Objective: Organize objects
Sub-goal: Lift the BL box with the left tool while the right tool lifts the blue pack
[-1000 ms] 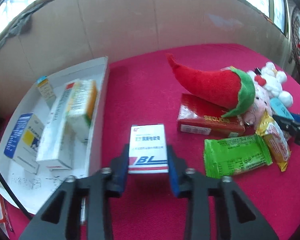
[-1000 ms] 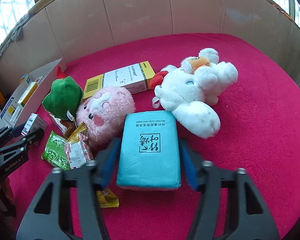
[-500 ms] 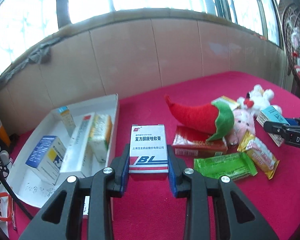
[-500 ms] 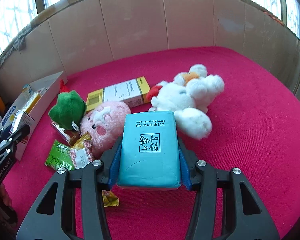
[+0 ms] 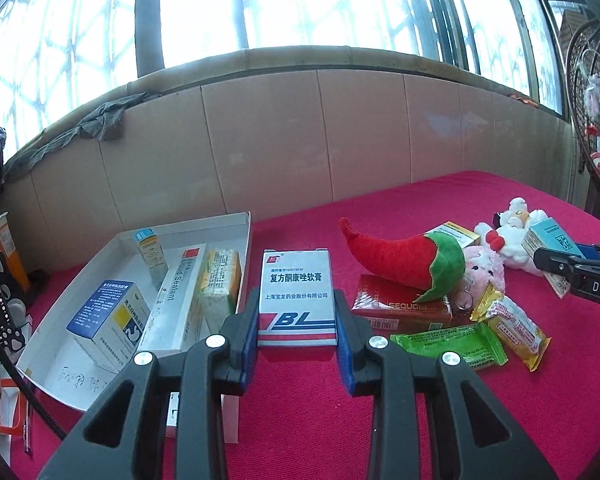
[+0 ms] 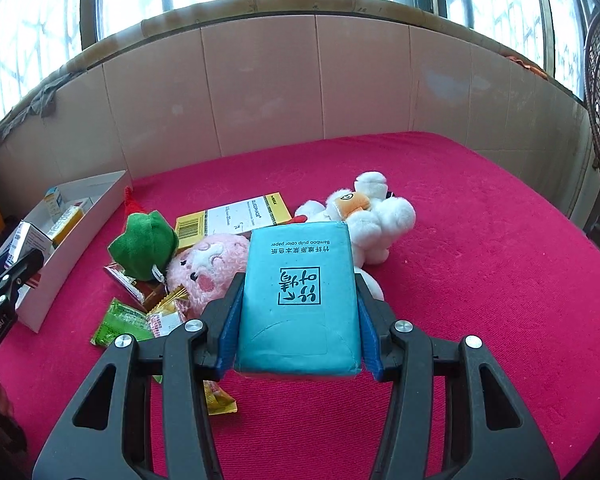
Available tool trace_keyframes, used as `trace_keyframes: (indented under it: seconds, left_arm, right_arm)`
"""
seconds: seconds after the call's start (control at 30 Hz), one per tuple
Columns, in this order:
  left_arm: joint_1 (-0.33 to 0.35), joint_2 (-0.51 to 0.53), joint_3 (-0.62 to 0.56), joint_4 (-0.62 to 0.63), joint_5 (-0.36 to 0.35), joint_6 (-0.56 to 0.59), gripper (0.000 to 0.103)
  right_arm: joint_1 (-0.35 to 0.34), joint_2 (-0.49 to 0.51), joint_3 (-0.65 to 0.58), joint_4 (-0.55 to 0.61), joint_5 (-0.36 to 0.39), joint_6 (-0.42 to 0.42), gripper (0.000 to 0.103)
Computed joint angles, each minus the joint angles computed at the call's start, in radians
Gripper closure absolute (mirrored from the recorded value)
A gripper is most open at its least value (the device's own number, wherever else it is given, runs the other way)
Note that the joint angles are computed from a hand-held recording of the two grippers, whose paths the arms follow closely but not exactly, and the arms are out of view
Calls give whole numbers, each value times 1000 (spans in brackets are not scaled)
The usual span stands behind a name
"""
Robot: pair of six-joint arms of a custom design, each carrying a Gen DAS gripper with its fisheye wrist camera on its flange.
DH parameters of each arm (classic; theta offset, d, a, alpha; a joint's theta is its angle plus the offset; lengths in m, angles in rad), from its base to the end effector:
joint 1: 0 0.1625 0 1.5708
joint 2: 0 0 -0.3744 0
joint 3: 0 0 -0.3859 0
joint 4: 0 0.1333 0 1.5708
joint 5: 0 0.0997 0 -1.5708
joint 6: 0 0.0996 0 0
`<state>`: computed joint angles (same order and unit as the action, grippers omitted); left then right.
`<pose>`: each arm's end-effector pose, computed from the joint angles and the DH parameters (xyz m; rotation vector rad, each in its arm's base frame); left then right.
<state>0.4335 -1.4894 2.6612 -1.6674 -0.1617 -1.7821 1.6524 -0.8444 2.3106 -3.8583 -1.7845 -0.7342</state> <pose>-0.0966 -0.2999 0.0847 0.2652 1.7950 -1.2604 0.1467 -0.4176 0.0653 0.8921 -2.3614 0.9533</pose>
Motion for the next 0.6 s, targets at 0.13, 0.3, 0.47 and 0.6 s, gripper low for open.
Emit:
trace_keyframes:
  seconds: [0.13,0.3,0.47,0.6]
  left_arm:
    - [-2,6,3,-7,1,1,71]
    - [-1,12,2,-16,0,7,71]
    - [-1,10,2,-19,-1,13,71]
    - [-1,9,1,-18,-2,12,71]
  right_arm:
    - [2,5,0,-14,1,-6,54]
    - [3,11,5,-35,4,-24,54]
    - [1,9,5,-33,6,-26,54]
    - [-1,8,6,-32,6,-28,54]
